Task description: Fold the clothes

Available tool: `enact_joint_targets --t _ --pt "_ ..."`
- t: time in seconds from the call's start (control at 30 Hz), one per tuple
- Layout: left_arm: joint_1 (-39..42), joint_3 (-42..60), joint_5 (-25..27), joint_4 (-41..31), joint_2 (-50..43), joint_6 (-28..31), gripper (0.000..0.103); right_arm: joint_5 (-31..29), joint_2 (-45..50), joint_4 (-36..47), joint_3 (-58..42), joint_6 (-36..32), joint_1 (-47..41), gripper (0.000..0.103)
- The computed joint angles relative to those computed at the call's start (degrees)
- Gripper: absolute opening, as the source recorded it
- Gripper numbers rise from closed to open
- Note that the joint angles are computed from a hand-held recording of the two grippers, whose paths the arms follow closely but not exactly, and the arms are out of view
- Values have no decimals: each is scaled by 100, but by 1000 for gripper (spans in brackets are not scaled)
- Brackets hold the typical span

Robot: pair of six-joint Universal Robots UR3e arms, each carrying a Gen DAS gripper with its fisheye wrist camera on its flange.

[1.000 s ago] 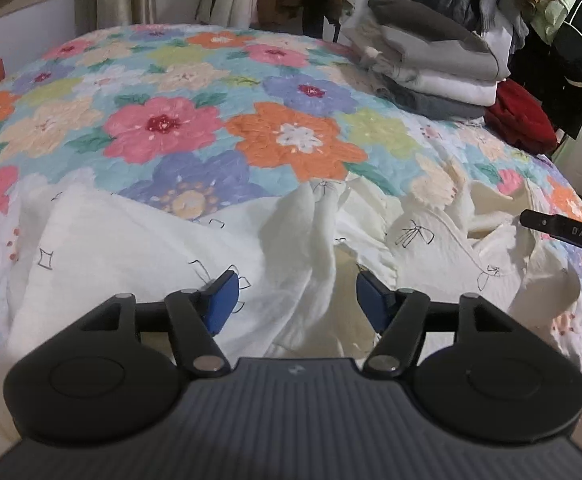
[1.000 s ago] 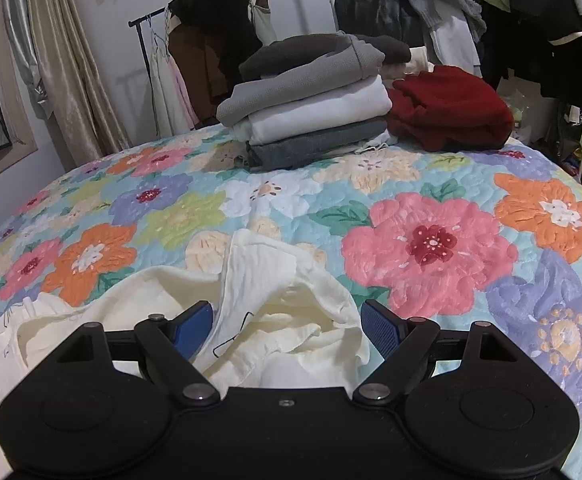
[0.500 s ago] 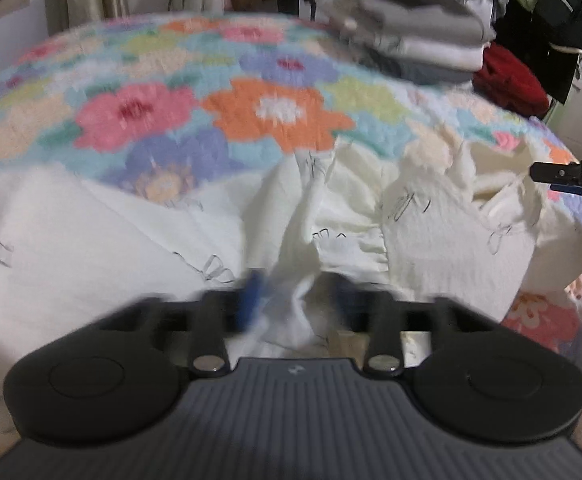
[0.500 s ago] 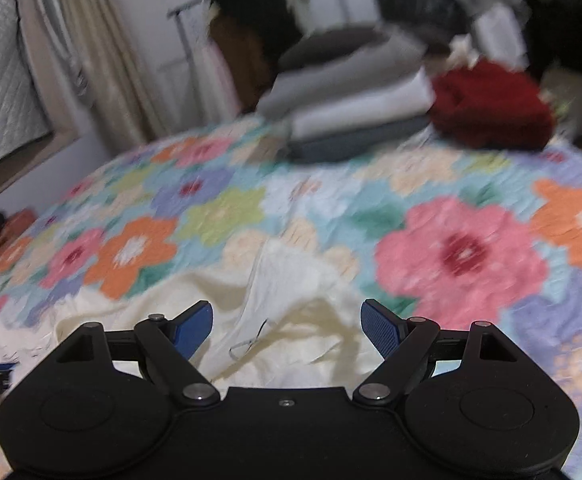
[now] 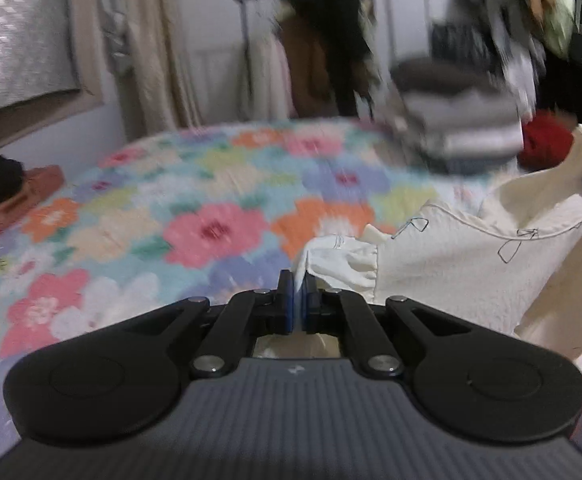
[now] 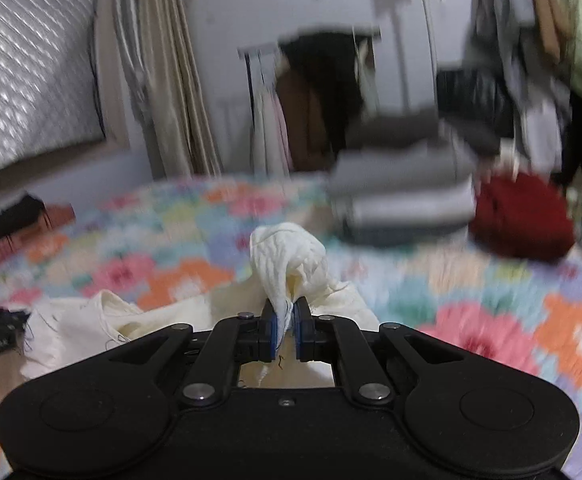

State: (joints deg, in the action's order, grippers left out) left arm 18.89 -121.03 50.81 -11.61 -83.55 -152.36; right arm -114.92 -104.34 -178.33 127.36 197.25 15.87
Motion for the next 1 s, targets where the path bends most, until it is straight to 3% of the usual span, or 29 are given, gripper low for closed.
enact_joint_targets --t 0.1,0.2,0.33,0.4,0.43,0.5,0.53,0.6,0.63,0.67,0.7,0.77,0.83,0.9,1.0 --pt "819 94 -839 -830 1099 -23 3 -35 -505 742 -721 -258 267 8" --pt "1894 719 -2078 -1851 1829 14 3 275 -947 1496 -1497 -435 325 8" --pt "2168 2287 -2473 -913 1070 -1078 3 1175 -909 2948 -3294 -952 -91 8" --pt "1655 3487 -1910 -820 237 -1279 3 1748 -356 3759 -4494 -1317 -573 8" --pt "1095 4087 -1156 -721 -338 -1331 3 2243 -6 4164 -5094 -1404 -944 8" --pt "157 5287 115 -1131 -1348 -830 3 2835 986 4707 -6294 -1372 -1447 8" --pt "-208 5825 672 -1215 -1838 -691 3 2838 1502 4886 -6850 -1156 -1523 9" --pt "-739 6437 1631 -1053 -2666 -651 10 2615 2426 4264 -7242 -777 -1528 15" --pt "-949 6849 2109 -1292 -3099 -611 29 2222 2765 3617 -7078 -510 -1415 25" --pt "-1116 7021 2622 -1400 -3419 -664 41 1834 3081 3116 -6948 -259 -1300 53" --pt "-1189 6953 3039 -1487 -3557 -815 55 1474 3209 2938 -6699 -16 -1183 65" --pt "-975 6097 3077 -1376 -3361 -1310 55 1254 3095 2364 -5611 487 -1056 65" --pt "-396 4897 2195 -1449 -2810 -1585 57 1338 2761 1916 -4411 969 -989 65" --pt "43 3697 1745 -1428 -2331 -1551 57 1414 2486 1408 -3211 1255 -830 65" --pt "426 2209 1706 -1008 -1853 -1314 57 1934 2499 -195 -1460 1523 -685 65"
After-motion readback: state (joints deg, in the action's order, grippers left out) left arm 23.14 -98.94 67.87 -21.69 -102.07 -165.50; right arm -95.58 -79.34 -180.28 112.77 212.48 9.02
